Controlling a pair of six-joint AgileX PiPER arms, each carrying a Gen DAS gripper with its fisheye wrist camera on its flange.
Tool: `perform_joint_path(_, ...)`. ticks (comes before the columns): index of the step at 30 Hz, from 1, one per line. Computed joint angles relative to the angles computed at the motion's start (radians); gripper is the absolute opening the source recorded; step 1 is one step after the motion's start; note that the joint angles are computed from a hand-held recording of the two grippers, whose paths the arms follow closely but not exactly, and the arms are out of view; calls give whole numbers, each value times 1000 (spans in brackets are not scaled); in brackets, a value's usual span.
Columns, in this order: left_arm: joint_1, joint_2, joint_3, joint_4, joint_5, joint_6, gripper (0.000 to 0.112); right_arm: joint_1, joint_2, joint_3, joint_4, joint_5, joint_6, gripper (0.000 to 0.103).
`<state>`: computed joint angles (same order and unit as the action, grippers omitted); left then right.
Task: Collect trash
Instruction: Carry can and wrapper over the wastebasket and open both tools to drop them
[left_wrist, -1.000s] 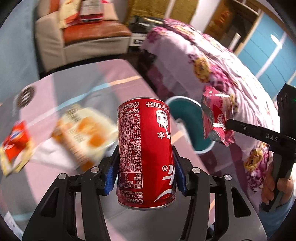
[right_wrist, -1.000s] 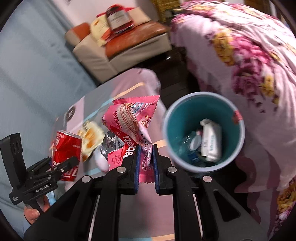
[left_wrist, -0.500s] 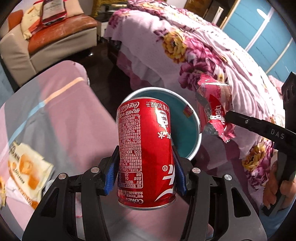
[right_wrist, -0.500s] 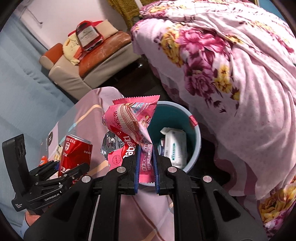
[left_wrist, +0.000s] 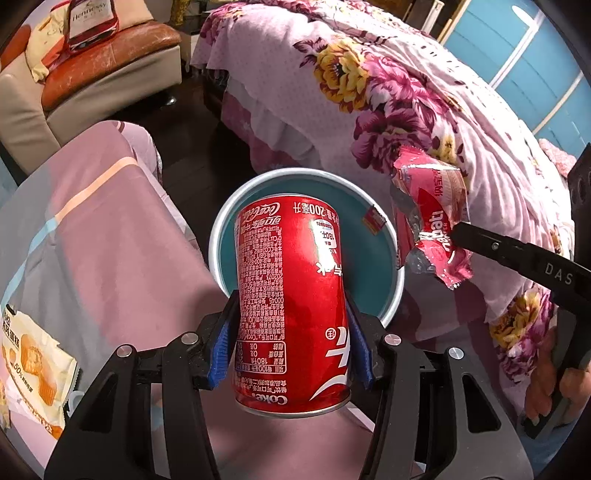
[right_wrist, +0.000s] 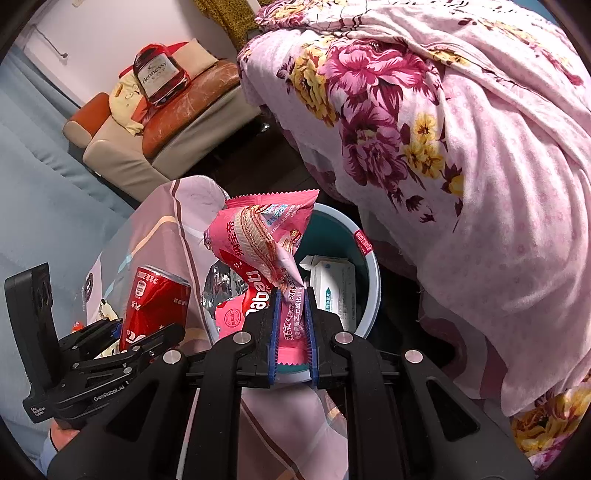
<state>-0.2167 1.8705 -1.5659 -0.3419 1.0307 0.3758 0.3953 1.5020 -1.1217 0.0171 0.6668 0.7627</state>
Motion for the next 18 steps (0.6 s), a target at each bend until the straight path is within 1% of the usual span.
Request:
perform_joint_path(2, -1, 5, -6, 1, 0, -6, 67, -1, -2, -1, -7, 5, 6, 12)
perform_joint_path(3, -2, 2, -2, 5, -11, -12, 75, -1, -2, -3, -11, 7, 9, 12)
perform_joint_path(4, 0, -3, 5, 7, -22, -17, 80, 0, -1, -5, -13, 10, 12, 12)
perform_joint_path(9, 21, -3, 4, 1, -17, -21, 80, 6, 4, -10, -16, 17, 18, 12)
perform_joint_path(12, 37, -14, 19, -3, -15, -17, 84, 13, 13, -21, -23, 23, 28, 12)
perform_joint_path(15, 59, -34, 47, -15, -21, -6, 90, 21, 26, -35, -33, 33, 36, 12)
perform_joint_path(18, 88, -55, 74, -33, -24, 9, 91, 30, 44, -51, -39, 45, 42, 12)
